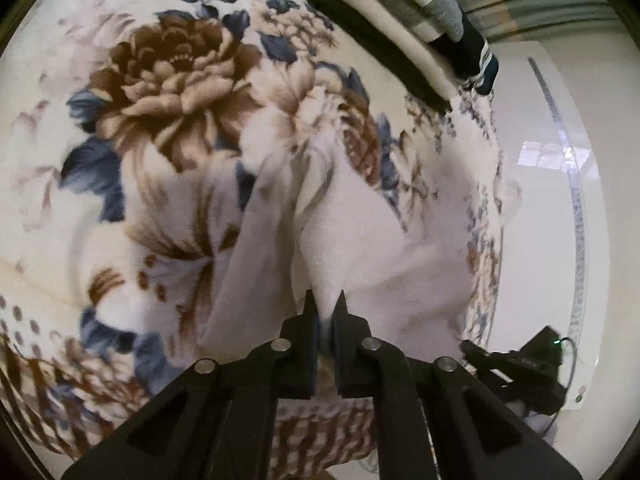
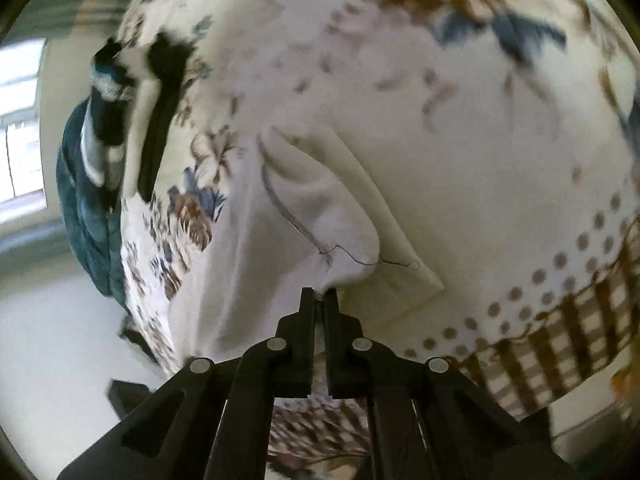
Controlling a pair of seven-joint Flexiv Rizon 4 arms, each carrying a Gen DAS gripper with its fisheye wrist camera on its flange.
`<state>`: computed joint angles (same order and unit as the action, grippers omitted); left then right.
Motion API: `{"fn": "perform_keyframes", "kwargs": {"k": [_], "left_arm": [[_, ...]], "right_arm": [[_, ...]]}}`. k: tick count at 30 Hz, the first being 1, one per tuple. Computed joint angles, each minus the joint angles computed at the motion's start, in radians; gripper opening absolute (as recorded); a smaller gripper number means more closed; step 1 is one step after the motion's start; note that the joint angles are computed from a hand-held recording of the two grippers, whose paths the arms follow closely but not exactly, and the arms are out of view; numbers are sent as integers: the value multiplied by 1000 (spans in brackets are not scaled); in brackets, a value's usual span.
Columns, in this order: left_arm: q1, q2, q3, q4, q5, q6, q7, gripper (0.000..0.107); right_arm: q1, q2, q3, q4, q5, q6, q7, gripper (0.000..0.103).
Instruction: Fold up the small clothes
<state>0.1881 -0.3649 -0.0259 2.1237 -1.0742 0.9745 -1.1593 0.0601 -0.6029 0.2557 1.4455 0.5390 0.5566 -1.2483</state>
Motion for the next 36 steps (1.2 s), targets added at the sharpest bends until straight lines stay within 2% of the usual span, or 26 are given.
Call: {"fn": "perform_keyframes", "kwargs": {"k": [2,4,5,6,7,8,9,10,11,12,15,16,19,21,23,25,28,31,33,35,36], "left_arm": [[2,-28,15,-9,71,-29,-41,8],[19,-45,18,-14,96,-86,-97,10],[18,-36,20,-11,106,-84,-114,18],[15,-21,23,-8,117,-74,-119,20],[11,-1,27,-6,131,-59,-118,28],[5,15,36,-10,161,-43,-130,44],[0,30,38,-14,172,-19,-132,51],[0,44,19,-16,126,27,-94,58],[0,46,1,-22,79,57,-56,61],[5,36,-25,-44,11,78,4,61],[9,-44,-85,-136,-166,108,165,61],[7,-92,-88,-179,-168,102,171,61],[9,-195,-69,-243,-67,83,93,61],[22,-226,-75,-244,-42,97,70,61],[44,-231,-105,-217,-88,132,108,61],[46,-230,-96,-196,-78,150,82,61],[76,-215,-130,-159,-177,138,120,61],[61,-189,-96,-153,-123,108,95,61],[64,-170,-101,-152,-146,101,115,61],[66,-144,-93,-145,-166,99,150,64],[64,-143,-82,-150,-153,90,148,67]], "right_arm": [[18,9,-20,13,-63,-32,4,4],[34,-10,-37,3,-130,-105,13,5],[33,-26,-40,-17,-145,-162,22,7],[34,-32,-43,-28,-157,-195,30,8],[38,-31,-47,-32,-171,-206,32,14],[48,-19,-55,-27,-198,-200,29,29],[56,1,-60,-11,-217,-167,21,36],[61,23,-61,9,-222,-115,13,43],[60,43,-55,27,-210,-45,-6,44],[49,51,-36,30,-175,23,-46,45],[20,8,16,-23,-71,104,-147,47],[7,-26,35,-60,-26,109,-168,47],[-24,-149,82,-184,106,104,-189,47],[2,-194,68,-223,95,120,-169,47],[19,-227,50,-244,65,136,-152,46],[14,-244,55,-244,60,154,-148,44],[20,-249,42,-226,16,168,-137,30],[15,-244,47,-224,-16,145,-133,31],[14,-237,49,-235,-34,121,-129,38],[12,-207,41,-224,-62,106,-146,64],[7,-193,38,-218,-75,99,-165,69]]}}
